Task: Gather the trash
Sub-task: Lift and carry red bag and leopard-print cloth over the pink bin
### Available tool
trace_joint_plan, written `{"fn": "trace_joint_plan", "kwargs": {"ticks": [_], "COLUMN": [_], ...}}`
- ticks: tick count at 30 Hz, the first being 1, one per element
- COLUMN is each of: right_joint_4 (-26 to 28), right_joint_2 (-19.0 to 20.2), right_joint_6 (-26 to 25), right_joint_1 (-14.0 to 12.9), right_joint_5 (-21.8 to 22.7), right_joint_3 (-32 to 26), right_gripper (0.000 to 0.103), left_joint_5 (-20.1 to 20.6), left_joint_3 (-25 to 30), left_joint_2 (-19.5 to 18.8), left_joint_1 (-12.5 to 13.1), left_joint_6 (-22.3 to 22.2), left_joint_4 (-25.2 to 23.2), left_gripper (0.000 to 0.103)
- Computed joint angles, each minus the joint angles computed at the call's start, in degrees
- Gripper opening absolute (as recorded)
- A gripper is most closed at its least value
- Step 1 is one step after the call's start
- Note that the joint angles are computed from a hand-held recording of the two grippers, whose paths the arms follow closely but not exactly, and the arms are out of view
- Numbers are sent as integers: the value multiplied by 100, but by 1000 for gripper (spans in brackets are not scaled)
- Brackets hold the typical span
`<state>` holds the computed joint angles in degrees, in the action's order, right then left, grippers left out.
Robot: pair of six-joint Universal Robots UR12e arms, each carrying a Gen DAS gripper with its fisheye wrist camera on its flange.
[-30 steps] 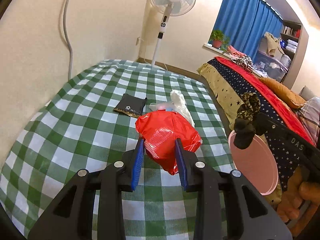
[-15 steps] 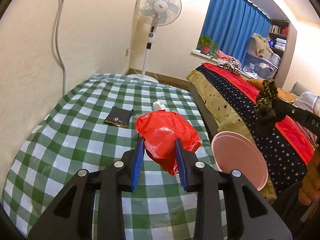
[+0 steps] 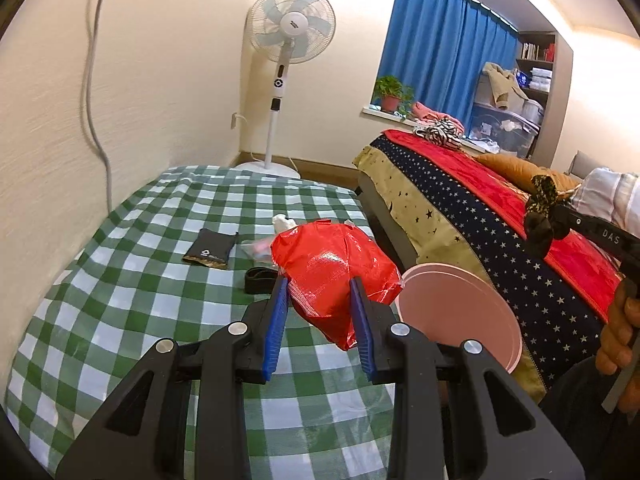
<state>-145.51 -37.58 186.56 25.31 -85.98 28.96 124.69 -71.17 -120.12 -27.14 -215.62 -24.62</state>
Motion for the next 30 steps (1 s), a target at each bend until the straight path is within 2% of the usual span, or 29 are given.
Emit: {"fn": "trace_joint_plan", "kwargs": {"ticks": [12, 16, 30], "right_joint_4": [161, 192, 572], "right_joint_2": [145, 186, 447], "right_joint_6": [76, 22, 59], "right_joint_1": [-38, -28, -12], "right_joint_5": [-221, -333, -567], "right_joint_3": [-188, -246, -726], "right_gripper": [3, 3, 3], "left_joint_5": [-314, -420, -756], "left_joint_3": [562, 741, 1558], "left_joint_2": [-358, -472, -966], "left_joint_1": [-14, 2, 47], "left_joint_6": [271, 225, 443], "left_joint_4": [-137, -231, -515], "left_gripper": [31, 31, 31]}}
